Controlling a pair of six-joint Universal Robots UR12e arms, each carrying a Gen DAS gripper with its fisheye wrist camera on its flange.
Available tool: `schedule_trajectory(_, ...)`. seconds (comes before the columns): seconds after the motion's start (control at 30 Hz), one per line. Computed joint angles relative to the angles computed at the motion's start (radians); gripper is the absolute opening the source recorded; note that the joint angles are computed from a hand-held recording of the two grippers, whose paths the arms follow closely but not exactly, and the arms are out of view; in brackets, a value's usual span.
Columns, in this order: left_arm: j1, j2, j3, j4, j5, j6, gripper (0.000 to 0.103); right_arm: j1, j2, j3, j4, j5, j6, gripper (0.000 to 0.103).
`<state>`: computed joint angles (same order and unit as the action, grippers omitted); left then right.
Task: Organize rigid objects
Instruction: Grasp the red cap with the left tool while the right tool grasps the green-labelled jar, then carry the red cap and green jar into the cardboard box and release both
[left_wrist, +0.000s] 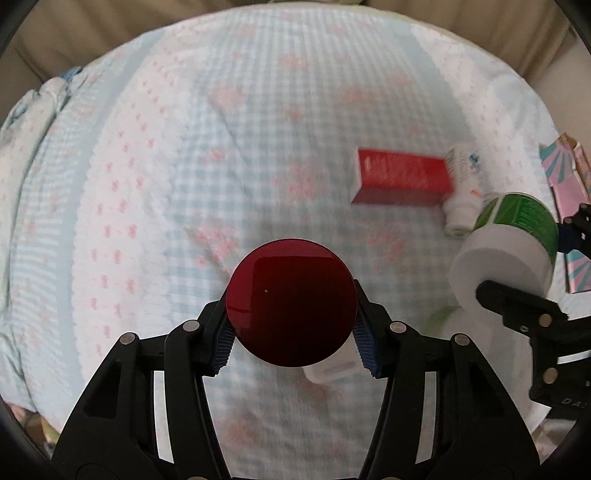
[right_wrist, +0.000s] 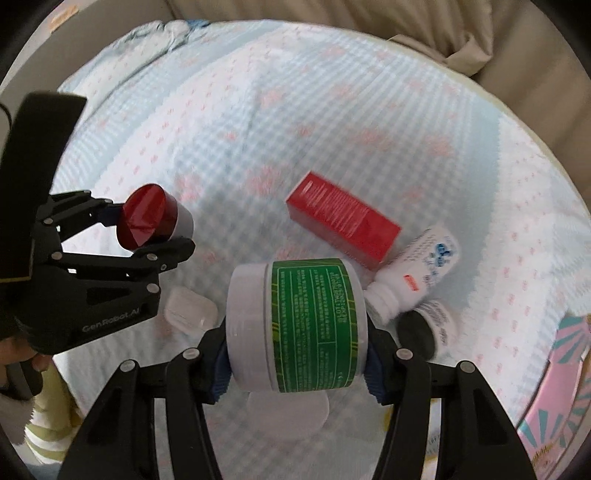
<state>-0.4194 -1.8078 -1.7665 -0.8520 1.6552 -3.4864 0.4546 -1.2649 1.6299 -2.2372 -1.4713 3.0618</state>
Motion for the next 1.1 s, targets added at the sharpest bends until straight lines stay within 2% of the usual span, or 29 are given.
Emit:
schedule_trajectory(0.17,-0.019,0.007,0.061,-0.028,0.008,0.026,0.051,-0.014,-0.056,-0.016,0.035,-0.002,0.085,0.054)
schedule_trajectory(0.33,-0.045,0.013,0.131,-0.036,0.008,0.084,0.051,-0.037,-0.113,-0.025,0.068,-0.008,0.151,0.054)
schedule_trajectory(0.5,-0.084,-0.016,0.233,-0.058,0.001,0.097,0.051,-0.074,-0.183,-0.013,0.075,-0.044,0.198,0.054)
schedule_trajectory(0.67,-0.122,-0.061,0.333,-0.073,-0.009,0.085,0.051,-0.130,-0.245,0.016,0.077,-0.058,0.207,0.054)
schedule_trajectory(0.87,-0.184,-0.160,0.507,-0.111,-0.032,0.104,0.051,-0.224,-0.328,0.073,0.092,-0.077,0.228,0.054)
schedule_trajectory(1.1,-0.248,-0.343,0.792,-0.185,-0.086,0.161,0.051,-0.354,-0.406,0.137,0.113,-0.090,0.242,0.054)
